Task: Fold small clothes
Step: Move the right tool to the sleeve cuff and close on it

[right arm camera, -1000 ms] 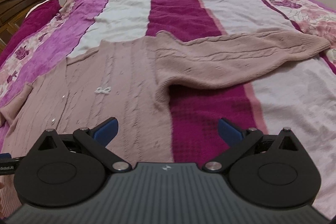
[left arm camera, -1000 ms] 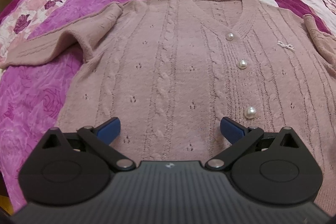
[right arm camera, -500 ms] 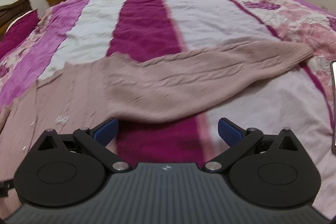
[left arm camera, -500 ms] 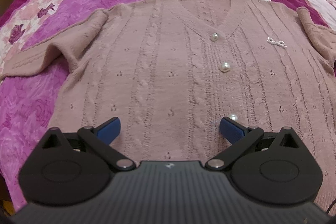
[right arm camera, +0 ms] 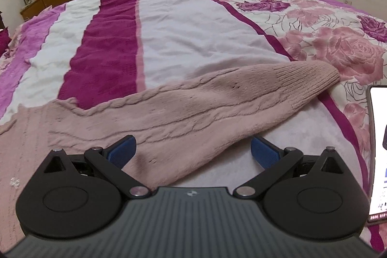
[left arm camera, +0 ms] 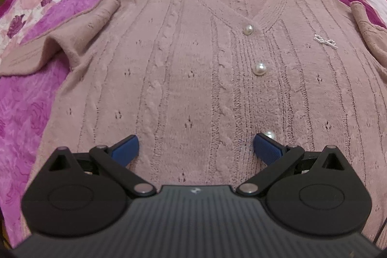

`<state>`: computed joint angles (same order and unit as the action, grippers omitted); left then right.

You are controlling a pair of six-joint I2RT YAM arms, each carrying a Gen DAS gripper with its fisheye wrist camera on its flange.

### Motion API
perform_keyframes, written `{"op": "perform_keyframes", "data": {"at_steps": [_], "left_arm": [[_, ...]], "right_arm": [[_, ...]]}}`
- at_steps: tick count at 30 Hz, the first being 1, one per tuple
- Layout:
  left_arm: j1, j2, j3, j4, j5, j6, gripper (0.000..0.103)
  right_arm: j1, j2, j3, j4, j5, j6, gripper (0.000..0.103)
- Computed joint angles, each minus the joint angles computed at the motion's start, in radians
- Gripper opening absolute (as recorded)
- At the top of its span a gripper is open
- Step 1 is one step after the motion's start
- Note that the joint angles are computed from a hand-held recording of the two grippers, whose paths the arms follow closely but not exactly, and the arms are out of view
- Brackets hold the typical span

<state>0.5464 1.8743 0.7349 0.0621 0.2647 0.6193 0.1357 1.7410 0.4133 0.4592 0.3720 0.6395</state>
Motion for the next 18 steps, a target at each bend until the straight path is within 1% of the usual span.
{"op": "perform_keyframes", "data": {"at_steps": [6, 18], "left_arm": [[-0.006, 0.001, -0.012, 0.019, -0.010, 0.000, 0.103], [-0.011, 0.012, -0.012, 0.030, -0.015, -0.006, 0.103]], "right_arm": [[-0.028, 0.084, 0.036, 0.047, -0.014, -0.022, 0.103], [-0.035, 0.142, 0.050, 0.109, -0.008, -0.056, 0.103]]}}
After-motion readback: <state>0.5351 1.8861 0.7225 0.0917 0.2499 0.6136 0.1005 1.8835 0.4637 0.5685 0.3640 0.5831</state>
